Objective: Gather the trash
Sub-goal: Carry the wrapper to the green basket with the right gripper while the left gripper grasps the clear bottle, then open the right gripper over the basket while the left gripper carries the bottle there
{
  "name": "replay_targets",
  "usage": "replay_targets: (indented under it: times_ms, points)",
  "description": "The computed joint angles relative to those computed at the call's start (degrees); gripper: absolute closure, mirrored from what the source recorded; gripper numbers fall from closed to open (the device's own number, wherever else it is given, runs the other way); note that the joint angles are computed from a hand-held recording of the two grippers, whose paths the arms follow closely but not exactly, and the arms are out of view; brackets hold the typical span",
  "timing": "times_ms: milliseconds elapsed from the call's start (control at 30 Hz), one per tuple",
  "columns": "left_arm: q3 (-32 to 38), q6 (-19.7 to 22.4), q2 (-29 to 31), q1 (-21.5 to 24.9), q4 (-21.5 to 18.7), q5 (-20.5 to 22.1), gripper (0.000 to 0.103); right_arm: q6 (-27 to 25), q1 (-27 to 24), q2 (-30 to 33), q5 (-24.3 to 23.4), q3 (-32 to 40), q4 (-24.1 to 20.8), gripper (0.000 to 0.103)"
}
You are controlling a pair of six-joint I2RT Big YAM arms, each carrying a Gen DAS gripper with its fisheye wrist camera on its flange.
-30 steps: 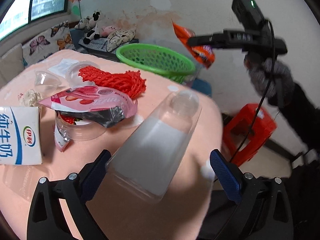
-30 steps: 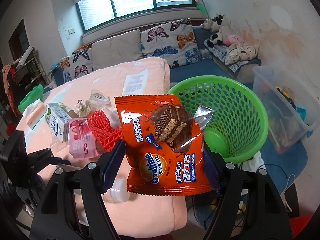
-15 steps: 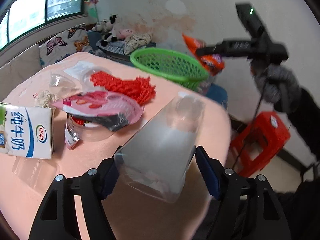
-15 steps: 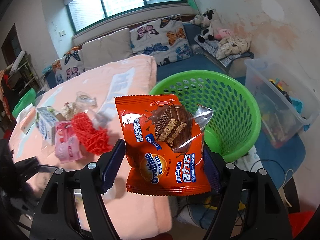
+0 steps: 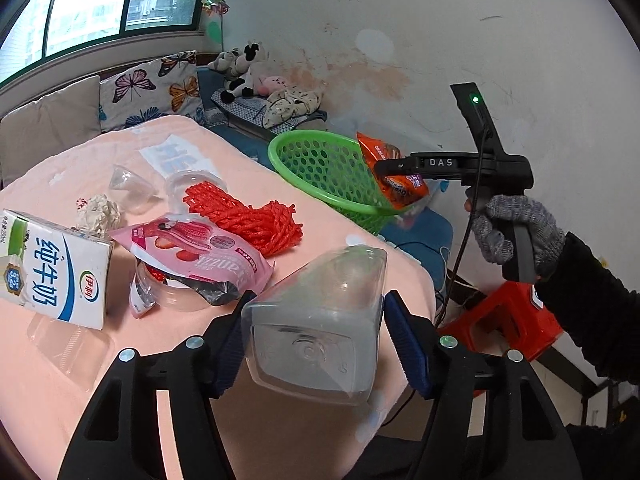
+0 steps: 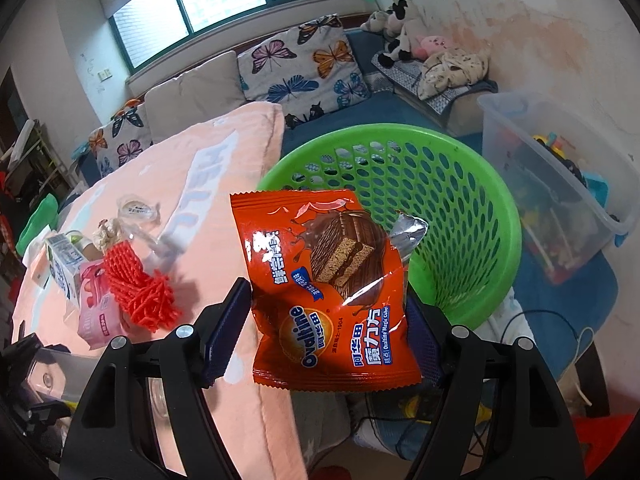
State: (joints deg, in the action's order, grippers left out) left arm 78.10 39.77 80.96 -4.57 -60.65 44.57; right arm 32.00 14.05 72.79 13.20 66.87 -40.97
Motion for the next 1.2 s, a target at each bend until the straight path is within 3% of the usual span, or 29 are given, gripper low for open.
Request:
replay_targets:
  times_ms: [300,433,567,900,1200]
  points:
    - [2.61,-4.81,-1.53,-2.23,0.4,-1.4,0.045,-2.27,-2.51,3.76,-1.84,2.67,0.85,0.027]
    - [5.3,-6.61,-0.64,-3.45,-0.51,-2.44,0.046,-2.95,-3.61,4.89,-2.58,3.27,0.95,0.016]
    - [7.52,-7.95,0.02,-4.6,-1.54,-2.96,0.047,-3.38,-4.45,4.94,-2.48,3.05,1.19,0.015]
    - [15.56,-12.78,3.12,-9.88,-1.6,-5.62,0.047,-4.03,-6.33,-1.64,-2.06,-2.49,3.65,0.014]
    - [27.72,-19.76,11.29,-17.3,-0.81,-10.14,0.047,-4.55,-7.75,-8.38,-0.93,-7.29,5.38,0.014]
